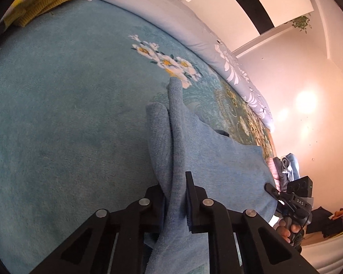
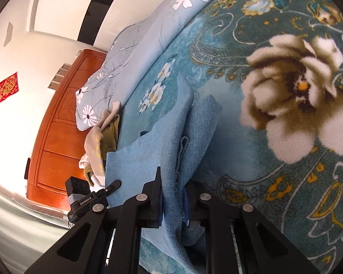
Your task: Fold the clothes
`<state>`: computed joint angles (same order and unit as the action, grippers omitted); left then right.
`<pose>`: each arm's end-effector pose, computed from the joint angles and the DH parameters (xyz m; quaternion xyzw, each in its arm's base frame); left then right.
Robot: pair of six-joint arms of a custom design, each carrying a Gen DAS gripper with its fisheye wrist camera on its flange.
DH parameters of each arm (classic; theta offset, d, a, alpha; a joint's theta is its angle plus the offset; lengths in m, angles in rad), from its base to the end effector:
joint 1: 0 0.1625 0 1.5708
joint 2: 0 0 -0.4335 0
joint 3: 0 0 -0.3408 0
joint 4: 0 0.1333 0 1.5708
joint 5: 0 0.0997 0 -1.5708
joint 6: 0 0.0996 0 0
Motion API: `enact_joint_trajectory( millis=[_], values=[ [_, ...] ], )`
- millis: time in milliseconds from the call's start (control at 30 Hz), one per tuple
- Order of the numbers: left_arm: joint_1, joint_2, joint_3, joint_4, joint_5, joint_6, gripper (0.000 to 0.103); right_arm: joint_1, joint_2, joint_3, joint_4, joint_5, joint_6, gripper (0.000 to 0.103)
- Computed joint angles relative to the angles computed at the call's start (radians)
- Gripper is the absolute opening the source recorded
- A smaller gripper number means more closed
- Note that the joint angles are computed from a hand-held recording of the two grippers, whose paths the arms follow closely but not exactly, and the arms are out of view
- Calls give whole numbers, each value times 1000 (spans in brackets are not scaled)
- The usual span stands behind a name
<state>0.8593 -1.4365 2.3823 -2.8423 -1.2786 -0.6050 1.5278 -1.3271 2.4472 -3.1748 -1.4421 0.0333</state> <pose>-0.1270 -0.3954 0.2573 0.0284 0.9761 -0.2148 0.0155 0.1293 -0.3932 0.2354 0.0216 0.9687 -0.2394 0.0613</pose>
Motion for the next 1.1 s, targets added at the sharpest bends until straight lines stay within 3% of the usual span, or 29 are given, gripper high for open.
enact_joint_trajectory(
  millis=[233,433,567,733,833,933,1100],
  values=[
    [-94,-51,37,40,23,-44,14,10,-95,16,90,-30,-2,14],
    [-64,-12,95,29,34,-92,15,-62,-75,55,104,-41,15,14],
    [-56,-53,119,14,28,-115,18,-76,-65,68,84,-37,11,14],
    [-143,-162,113,144,152,-168,22,-64,-67,59,99,-53,5,14],
    [-235,-200,122,167,214,-194,32,-62,-62,57,97,-62,6,14],
    [-306,-123,143,71,196,-186,36,-61,-57,56,95,-65,10,14],
    [-365,121,166,-131,131,-172,31,-58,-62,58,98,-62,22,14]
  ],
)
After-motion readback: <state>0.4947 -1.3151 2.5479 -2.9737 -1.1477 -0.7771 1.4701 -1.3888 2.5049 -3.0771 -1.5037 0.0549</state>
